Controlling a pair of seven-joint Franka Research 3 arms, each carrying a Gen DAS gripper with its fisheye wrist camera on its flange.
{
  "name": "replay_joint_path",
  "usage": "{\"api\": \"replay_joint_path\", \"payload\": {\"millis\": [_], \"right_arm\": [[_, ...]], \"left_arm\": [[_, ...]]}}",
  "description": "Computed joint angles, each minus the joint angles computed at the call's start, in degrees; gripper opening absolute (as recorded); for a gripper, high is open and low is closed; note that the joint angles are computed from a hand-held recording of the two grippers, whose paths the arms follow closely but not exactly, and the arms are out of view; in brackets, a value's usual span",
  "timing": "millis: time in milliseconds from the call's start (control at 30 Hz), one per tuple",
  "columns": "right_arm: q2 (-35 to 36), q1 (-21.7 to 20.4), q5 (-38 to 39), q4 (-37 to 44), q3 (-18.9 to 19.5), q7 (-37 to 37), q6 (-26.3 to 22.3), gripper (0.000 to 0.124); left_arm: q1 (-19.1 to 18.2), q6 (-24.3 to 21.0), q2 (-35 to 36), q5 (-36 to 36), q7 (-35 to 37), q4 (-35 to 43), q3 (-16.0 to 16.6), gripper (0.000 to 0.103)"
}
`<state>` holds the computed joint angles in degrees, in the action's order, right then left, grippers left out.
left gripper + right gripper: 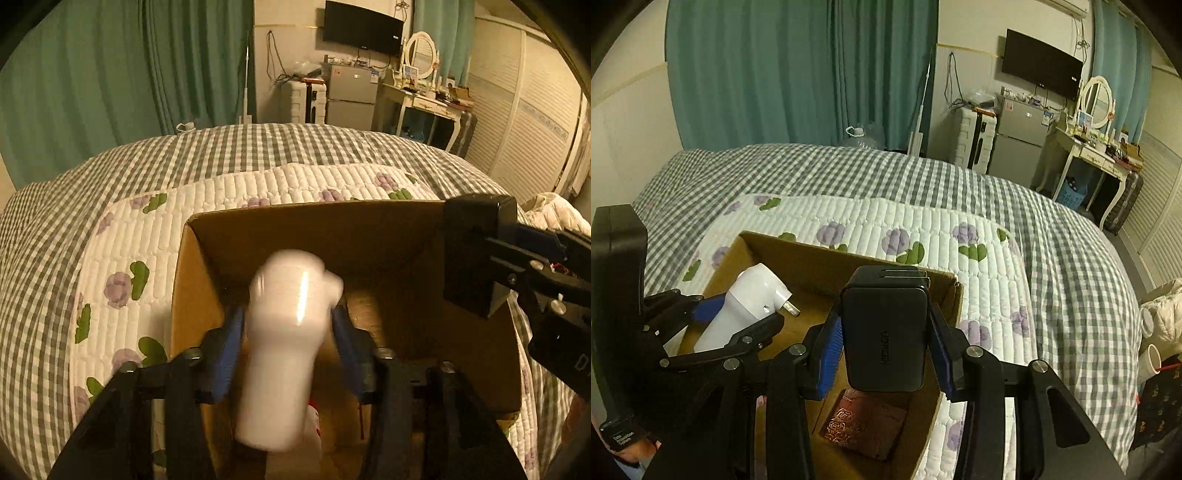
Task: Organize rigid objects
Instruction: 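Lower both held items into the box and open both tools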
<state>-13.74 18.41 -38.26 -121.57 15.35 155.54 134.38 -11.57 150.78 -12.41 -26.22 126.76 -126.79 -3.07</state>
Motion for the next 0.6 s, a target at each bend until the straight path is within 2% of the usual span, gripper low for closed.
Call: {"api": "replay_joint_path", "payload": {"millis": [33,67,333,433,567,600], "right_arm": [[-0.1,0.0,0.2,-0.3,-0.1,-0.1,0.2,0.042],[0.0,-0.1,0.2,-0.4,-0.2,-0.1,0.5,0.042],[1.2,-0.4,-0.7,-0.1,-0.6,0.3,1.6,0.042],[0.2,-0.2,-2.7,1.8,0.3,1.3,-2.5,0.059],[-4.1,0.5,-1.7,2.1,1.7,0.4,-7.9,0.059],[-5.5,0.6,-1.4,1.9,2.3,0.4,-9.5,0.059]], "left_arm": [[0.1,0.3,-0.1,-0.1,-0.3,-0.1,0.0,0.069],[0.0,0.5,-0.2,-0.4,-0.3,-0.1,0.1,0.071],[-0.5,1.8,-3.1,-0.6,0.1,-1.9,0.9,0.072],[-0.4,1.2,-5.6,0.7,-0.7,-3.1,1.4,0.072],[-1.4,-1.0,-11.6,1.7,-0.8,-6.0,3.6,0.073],[-1.5,-1.8,-13.3,2.2,-0.6,-6.7,4.2,0.077]]}}
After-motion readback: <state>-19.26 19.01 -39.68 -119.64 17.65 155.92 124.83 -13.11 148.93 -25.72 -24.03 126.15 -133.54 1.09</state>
